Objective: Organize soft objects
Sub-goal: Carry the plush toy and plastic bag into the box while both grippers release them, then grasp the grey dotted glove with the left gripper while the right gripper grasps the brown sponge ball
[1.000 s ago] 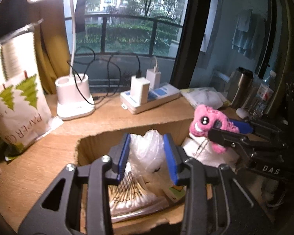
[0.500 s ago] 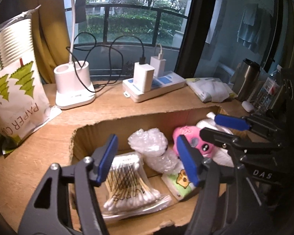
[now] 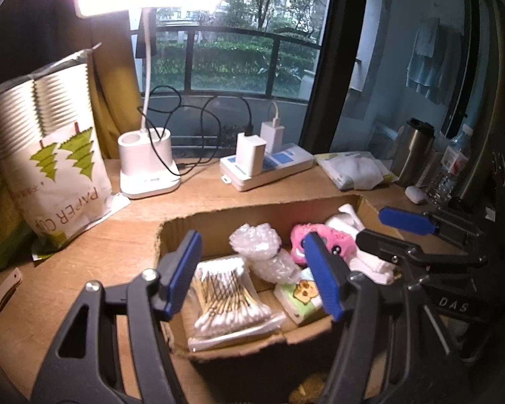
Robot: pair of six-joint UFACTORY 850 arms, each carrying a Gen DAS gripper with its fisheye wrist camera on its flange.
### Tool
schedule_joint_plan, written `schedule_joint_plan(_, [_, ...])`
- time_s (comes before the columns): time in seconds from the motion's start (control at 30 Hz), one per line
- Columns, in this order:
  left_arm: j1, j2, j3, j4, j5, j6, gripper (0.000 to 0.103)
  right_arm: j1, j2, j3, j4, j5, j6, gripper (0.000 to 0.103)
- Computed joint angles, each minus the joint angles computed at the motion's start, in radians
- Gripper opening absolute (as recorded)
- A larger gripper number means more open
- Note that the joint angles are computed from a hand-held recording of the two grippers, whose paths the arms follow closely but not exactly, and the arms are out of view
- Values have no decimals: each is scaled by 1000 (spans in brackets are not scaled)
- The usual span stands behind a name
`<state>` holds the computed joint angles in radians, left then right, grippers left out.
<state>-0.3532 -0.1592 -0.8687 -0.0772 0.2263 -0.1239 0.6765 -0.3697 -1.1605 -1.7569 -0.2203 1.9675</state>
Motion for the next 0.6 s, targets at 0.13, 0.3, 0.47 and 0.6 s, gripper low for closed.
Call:
schedule_joint_plan(0.13, [-6, 38, 37, -14, 9, 15, 65, 19, 24, 23, -2, -23, 13, 49])
schedule_joint_plan(0.3, [-14, 85, 79, -45, 18, 42, 66, 45, 50, 48, -3, -50, 24, 49])
schedule_joint_plan(0.47, [-15, 131, 123, -30, 31, 22, 75, 68, 71, 69, -17, -73, 47, 50])
schedule_joint_plan(0.6, [-17, 159, 151, -50, 32, 40, 75, 86, 82, 81, -12, -88, 47, 50])
